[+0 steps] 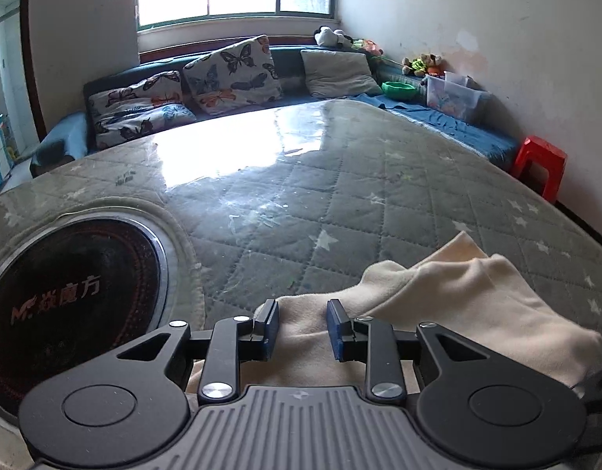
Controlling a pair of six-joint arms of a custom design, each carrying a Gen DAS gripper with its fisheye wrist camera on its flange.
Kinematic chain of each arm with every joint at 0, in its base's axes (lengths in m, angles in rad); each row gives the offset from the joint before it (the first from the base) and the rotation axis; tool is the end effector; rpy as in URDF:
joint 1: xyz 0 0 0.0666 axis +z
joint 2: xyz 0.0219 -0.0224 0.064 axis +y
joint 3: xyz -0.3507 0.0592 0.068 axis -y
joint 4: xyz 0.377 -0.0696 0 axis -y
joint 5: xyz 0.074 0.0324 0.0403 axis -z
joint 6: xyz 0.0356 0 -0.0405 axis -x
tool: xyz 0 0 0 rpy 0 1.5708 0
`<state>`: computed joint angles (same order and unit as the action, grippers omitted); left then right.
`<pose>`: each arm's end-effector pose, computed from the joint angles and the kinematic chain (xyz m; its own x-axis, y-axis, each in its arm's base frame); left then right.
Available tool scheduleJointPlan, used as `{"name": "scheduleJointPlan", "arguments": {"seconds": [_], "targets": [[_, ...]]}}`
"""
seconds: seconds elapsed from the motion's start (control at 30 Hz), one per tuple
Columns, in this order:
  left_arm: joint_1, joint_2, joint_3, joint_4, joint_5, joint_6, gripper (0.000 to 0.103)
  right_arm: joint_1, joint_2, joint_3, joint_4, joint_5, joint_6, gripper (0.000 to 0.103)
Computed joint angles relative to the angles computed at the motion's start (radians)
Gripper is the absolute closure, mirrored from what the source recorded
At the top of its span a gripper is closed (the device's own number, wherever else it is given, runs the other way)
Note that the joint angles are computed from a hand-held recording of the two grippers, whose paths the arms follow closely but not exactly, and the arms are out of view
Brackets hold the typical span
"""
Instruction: Fold clothes
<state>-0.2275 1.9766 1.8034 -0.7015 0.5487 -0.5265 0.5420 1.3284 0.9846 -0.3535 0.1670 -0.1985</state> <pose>0.6396 -0.1676 0.2808 -0.3859 0.5294 -0.7555 0.8237 0.5665 -0.0238 0.3821 0.2227 0.2901 -0.6181 -0.1452 -0.7726 -0.2832 0.9579 0.0465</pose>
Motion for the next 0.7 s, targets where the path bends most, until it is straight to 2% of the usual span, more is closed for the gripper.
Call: {"name": "scheduleJointPlan", "arguments": {"seconds": [0.17, 0.3, 0.4, 0.5, 0.7], "targets": [[0.025, -0.033, -0.034, 0.013, 0.032, 0.019, 0.073, -0.018, -0.100, -0.057, -0.024, 0.072, -0.075, 0.076], [0.055, -0.088, -0.108, 0.033, 0.072, -0.010, 0.073, -0.044, -0.162, -0.095, -0.079, 0.162, -0.140, 0.076], [0.081, -0.134, -0.175, 0.047, 0.099, -0.041, 0.073, -0.067, -0.193, -0.124, -0.109, 0.194, -0.195, 0.076], [0.105, -0.176, -0.236, 0.064, 0.105, -0.050, 0.073, -0.085, -0.210, -0.154, -0.128, 0.187, -0.241, 0.077], [0.155, -0.245, -0.334, 0.114, 0.111, -0.030, 0.073, -0.076, -0.238, -0.181, -0.109, 0.201, -0.238, 0.076]]}}
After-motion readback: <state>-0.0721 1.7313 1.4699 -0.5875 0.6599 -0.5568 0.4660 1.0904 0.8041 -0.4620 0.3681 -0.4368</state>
